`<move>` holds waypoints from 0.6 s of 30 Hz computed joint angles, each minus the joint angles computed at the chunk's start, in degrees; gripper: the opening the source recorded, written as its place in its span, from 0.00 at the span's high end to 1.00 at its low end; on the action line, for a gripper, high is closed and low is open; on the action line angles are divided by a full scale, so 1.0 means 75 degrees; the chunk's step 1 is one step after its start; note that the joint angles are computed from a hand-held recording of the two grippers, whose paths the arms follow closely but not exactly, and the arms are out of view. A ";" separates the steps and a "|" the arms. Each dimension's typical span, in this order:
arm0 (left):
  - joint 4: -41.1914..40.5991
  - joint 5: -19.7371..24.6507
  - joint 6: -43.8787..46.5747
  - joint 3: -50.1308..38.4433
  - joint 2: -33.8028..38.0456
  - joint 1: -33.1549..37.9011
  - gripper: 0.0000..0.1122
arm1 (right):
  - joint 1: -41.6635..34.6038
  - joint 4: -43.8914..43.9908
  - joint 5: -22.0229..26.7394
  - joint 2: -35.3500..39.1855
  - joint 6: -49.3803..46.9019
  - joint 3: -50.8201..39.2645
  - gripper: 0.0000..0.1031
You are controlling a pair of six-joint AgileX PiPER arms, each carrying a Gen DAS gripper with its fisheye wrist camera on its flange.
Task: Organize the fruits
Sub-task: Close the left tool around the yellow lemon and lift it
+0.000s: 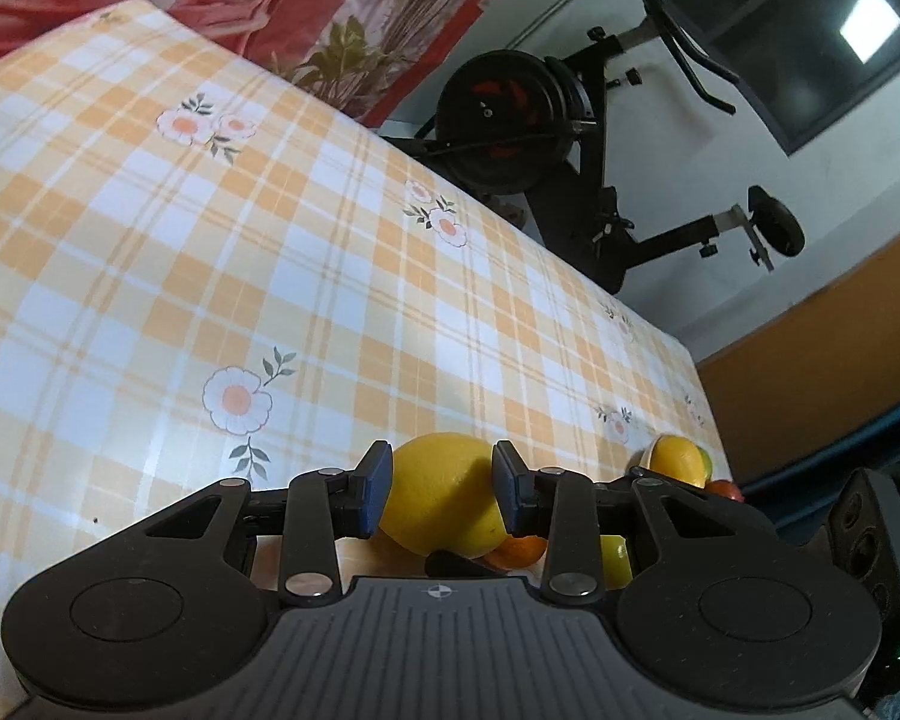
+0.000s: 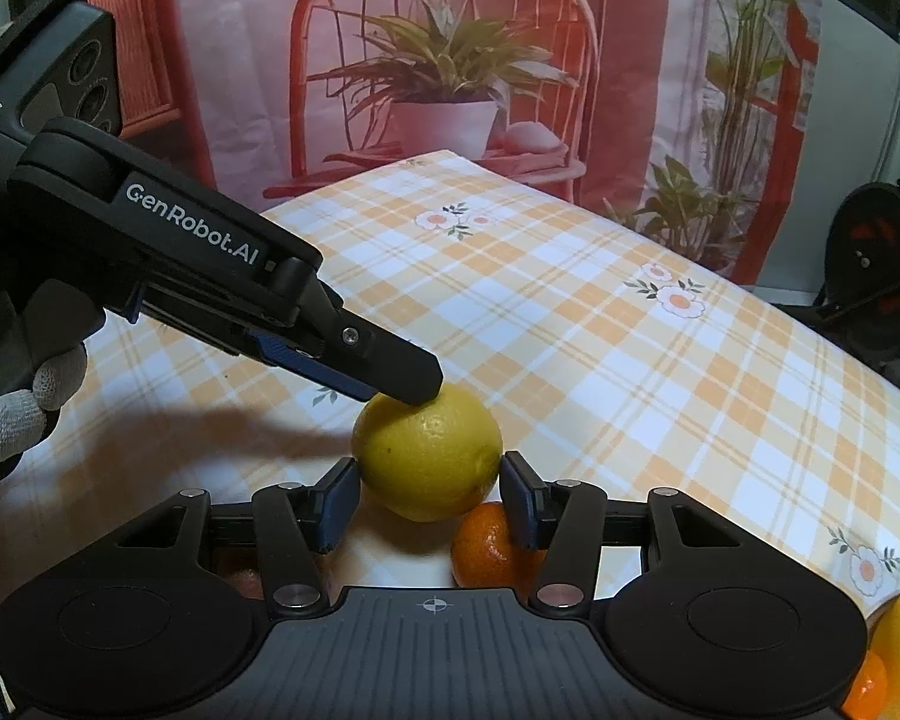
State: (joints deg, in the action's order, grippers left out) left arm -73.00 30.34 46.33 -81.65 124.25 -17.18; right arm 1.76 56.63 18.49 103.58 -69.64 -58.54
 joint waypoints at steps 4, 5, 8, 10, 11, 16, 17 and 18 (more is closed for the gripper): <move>-0.0122 0.0022 0.0184 0.0003 0.0037 -0.0008 0.66 | 0.0009 -0.0433 0.0096 0.0101 0.0395 -0.0174 0.50; -0.0151 0.0050 0.0215 0.0002 0.0052 0.0004 0.64 | 0.0017 -0.0556 0.0117 0.0139 0.0509 -0.0228 0.50; -0.0318 0.0099 0.0382 0.0050 0.0069 0.0041 0.62 | 0.0069 -0.0791 0.0116 0.0256 0.0727 -0.0345 0.49; -0.0373 0.0124 0.0484 0.0105 0.0035 0.0058 0.63 | 0.0075 -0.0658 0.0101 0.0258 0.0582 -0.0332 0.50; -0.0339 0.0105 0.0504 0.0135 -0.0009 0.0045 0.63 | 0.0076 -0.0583 0.0081 0.0236 0.0508 -0.0298 0.50; -0.0507 -0.0067 0.0817 0.0285 -0.0281 -0.0115 0.62 | -0.0113 0.1610 -0.0076 -0.0139 -0.1489 0.0290 0.50; -0.0485 -0.0116 0.0835 0.0294 -0.0352 -0.0181 0.63 | -0.0135 0.2054 -0.0140 -0.0255 -0.1902 0.0435 0.50; -0.0398 -0.0165 0.0790 0.0262 -0.0397 -0.0257 0.62 | -0.0192 0.2464 -0.0157 -0.0393 -0.2269 0.0584 0.50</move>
